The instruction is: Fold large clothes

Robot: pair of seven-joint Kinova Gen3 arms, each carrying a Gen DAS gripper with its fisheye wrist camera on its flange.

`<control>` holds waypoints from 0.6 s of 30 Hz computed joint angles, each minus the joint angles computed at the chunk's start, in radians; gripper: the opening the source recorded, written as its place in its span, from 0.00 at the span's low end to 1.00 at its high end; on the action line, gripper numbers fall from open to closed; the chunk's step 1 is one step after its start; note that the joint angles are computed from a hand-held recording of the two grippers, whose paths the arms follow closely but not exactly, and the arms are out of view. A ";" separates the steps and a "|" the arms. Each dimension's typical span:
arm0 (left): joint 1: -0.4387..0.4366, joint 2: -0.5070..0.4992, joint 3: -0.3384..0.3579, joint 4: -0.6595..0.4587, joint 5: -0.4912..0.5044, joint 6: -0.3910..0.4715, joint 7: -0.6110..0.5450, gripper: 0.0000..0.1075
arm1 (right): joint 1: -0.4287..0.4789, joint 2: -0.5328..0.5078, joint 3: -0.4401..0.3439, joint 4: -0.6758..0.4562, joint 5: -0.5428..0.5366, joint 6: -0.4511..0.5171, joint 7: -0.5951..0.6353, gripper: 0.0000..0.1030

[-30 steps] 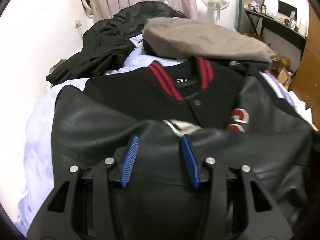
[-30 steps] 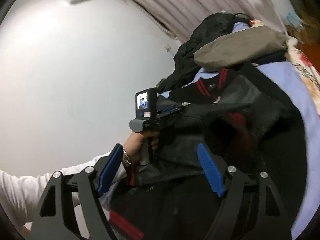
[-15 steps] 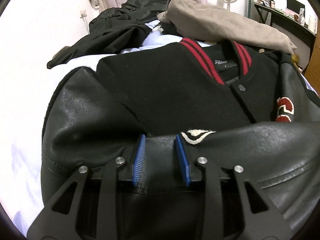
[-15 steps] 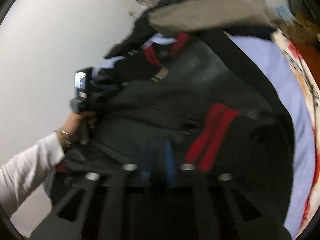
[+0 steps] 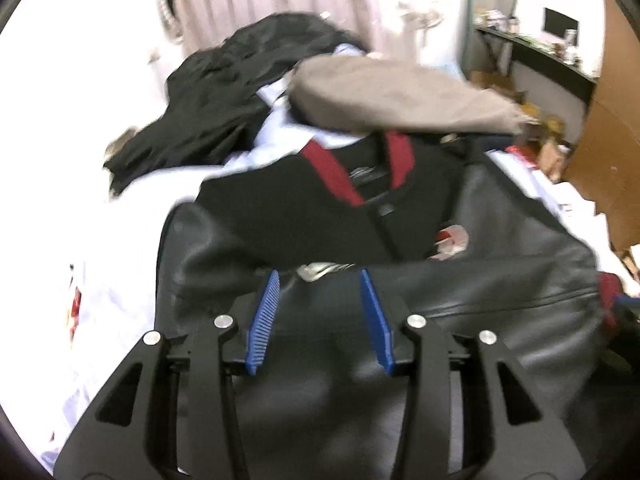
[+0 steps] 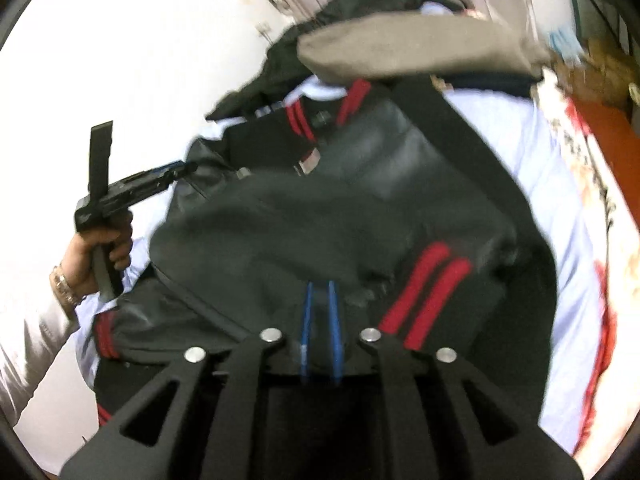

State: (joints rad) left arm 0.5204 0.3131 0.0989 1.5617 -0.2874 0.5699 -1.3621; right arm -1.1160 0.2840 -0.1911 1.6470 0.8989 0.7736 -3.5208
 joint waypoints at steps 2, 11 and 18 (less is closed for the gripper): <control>-0.007 -0.016 0.035 -0.030 0.032 0.058 -0.044 0.39 | 0.013 0.009 0.000 -0.041 -0.029 0.047 0.054 0.12; -0.026 -0.028 0.099 0.047 0.242 0.131 -0.078 0.39 | 0.106 0.077 0.036 -0.038 -0.259 0.004 0.199 0.10; 0.056 0.028 0.023 0.206 0.268 -0.093 0.034 0.39 | 0.129 0.063 0.087 0.120 -0.257 -0.242 0.126 0.08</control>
